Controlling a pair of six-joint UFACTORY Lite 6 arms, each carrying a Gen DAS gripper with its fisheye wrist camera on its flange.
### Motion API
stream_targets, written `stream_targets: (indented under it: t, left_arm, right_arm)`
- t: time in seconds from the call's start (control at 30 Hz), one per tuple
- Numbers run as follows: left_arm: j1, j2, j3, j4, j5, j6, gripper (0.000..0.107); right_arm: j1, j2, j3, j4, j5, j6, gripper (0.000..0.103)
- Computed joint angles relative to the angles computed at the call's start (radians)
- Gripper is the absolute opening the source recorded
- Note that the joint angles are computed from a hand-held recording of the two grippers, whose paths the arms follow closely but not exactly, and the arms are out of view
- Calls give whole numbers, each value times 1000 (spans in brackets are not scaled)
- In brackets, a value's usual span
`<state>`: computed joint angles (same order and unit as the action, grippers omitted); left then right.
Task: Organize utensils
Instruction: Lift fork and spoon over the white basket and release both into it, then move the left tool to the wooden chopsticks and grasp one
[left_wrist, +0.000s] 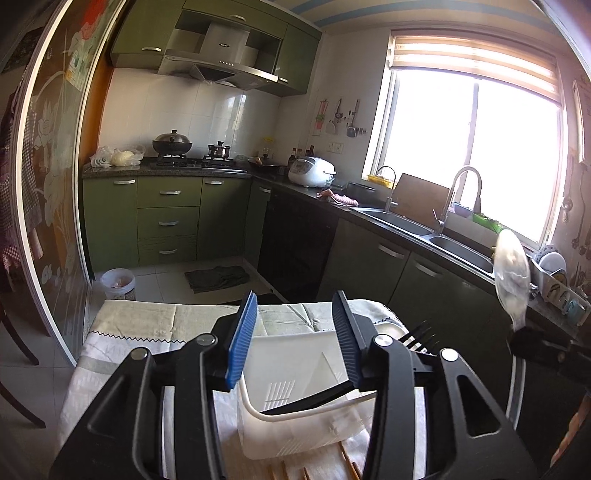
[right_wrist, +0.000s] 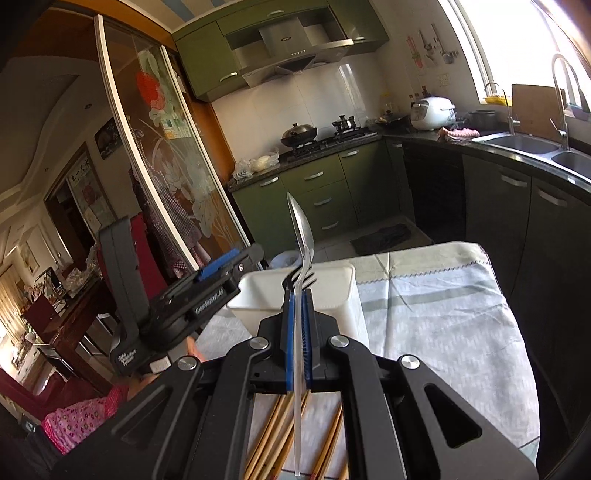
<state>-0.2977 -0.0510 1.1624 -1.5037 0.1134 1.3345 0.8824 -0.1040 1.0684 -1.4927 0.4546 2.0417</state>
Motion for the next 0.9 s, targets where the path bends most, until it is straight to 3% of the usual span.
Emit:
stream_targets:
  t: [0.3,0.43,0.6,0.77,0.9]
  left_arm:
    - [121,-335,-215,339,78,-322,49]
    - [217,-393,-243,395,169,-369,50]
    - [276,-391,-234,429,232,-395,50]
    - [233,-384,-243,494,212,-455,50]
    - [186,-349,-216,585,200,-553,50]
  right_arm:
    - [-98,387,395,-314,172,174,5]
    - [-136,529,503,-308,137,177,5]
    - [-125,527,395,-424,173,331,5]
    - [-66,494,282,-456,257,342,5]
    - [-58,484,237,-433,249,331,10]
